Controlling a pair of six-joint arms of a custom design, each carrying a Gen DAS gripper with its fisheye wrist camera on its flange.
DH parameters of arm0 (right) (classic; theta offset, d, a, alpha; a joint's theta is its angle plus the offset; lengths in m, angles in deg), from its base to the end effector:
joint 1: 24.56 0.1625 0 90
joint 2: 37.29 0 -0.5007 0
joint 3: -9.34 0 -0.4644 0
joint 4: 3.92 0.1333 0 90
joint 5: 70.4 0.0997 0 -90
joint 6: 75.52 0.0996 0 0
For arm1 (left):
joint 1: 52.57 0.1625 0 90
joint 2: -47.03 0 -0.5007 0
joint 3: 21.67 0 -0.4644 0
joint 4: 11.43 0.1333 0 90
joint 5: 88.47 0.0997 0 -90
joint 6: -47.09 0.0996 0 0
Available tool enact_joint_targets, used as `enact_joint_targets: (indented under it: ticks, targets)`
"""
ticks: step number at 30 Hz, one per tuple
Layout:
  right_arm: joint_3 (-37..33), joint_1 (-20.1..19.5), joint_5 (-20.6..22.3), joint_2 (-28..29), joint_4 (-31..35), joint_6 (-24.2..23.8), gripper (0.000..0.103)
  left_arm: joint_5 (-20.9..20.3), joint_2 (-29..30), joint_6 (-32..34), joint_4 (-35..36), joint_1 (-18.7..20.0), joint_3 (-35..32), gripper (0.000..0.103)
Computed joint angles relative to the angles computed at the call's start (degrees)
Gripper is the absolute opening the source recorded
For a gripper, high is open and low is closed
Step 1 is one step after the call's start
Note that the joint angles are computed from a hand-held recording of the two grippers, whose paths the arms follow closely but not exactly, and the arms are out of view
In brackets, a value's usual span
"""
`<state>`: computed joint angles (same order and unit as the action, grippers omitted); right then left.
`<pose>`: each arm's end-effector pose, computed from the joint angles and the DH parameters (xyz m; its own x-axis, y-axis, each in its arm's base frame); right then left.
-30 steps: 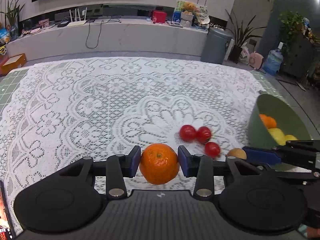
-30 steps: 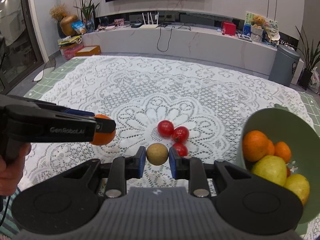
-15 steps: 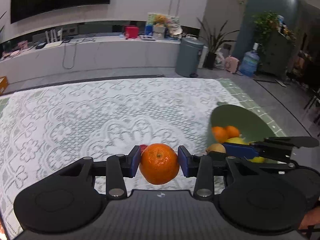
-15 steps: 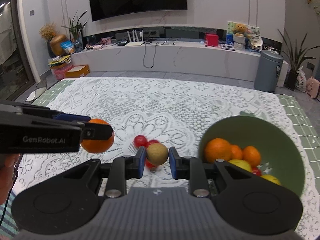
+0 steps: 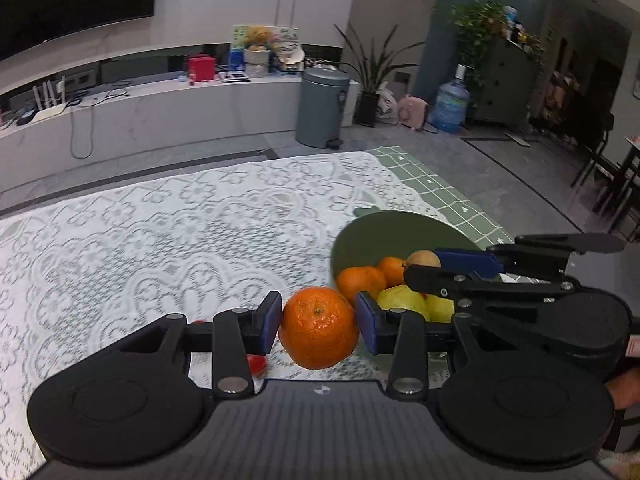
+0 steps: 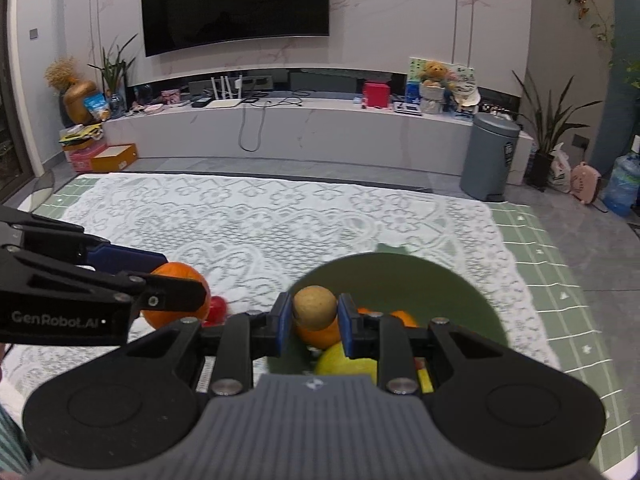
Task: Organize fruits
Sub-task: 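Carry the kiwi with the right tool while the left tool carries the tangerine over the colander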
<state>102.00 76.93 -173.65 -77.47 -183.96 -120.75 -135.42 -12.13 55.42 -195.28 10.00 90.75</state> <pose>0.2683 -0.7654 0.1011 -0.5793 -0.5916 0.5607 -0.8082 0.5066 -0.3003 -0.1242 -0.6763 0.2298 -0.7935 0.0407 -0.6072 0.4697 0.6752 -0.5687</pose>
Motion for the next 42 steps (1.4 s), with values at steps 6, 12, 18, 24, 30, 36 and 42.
enact_joint_targets:
  ticks: [6, 12, 18, 24, 30, 36, 42]
  targets:
    - [-1.84, -0.65, -1.28, 0.66, 0.88, -3.11, 0.021, -1.21, 2.69, 1.40, 2.72, 0.24, -3.23, 0.046]
    - [-4.04, -1.28, -3.03, 1.75, 1.82, -6.58, 0.021, -1.73, 5.30, 2.14, 6.02, 0.78, -6.80, 0.046]
    - [-6.63, -1.91, -5.58, 3.20, 2.41, -9.38, 0.021, -1.67, 7.59, 2.78, 8.13, 1.21, -9.76, 0.046]
    - [-8.29, -2.28, -7.85, 4.61, 2.66, -12.19, 0.021, -1.22, 9.68, 3.14, 11.20, 1.80, -12.78, 0.046]
    - [-9.53, -2.50, -9.75, 5.90, 2.39, -14.29, 0.021, -1.60, 11.22, 5.54, 10.96, 2.30, -14.81, 0.045]
    - [-10.83, -2.53, -10.96, 6.94, 2.67, -15.47, 0.021, -2.75, 12.05, 6.69, 10.82, 2.59, -16.11, 0.045]
    - [-11.37, -2.64, -11.69, 7.25, 3.46, -15.57, 0.021, -3.63, 12.82, 7.61, 10.84, 2.80, -16.63, 0.044]
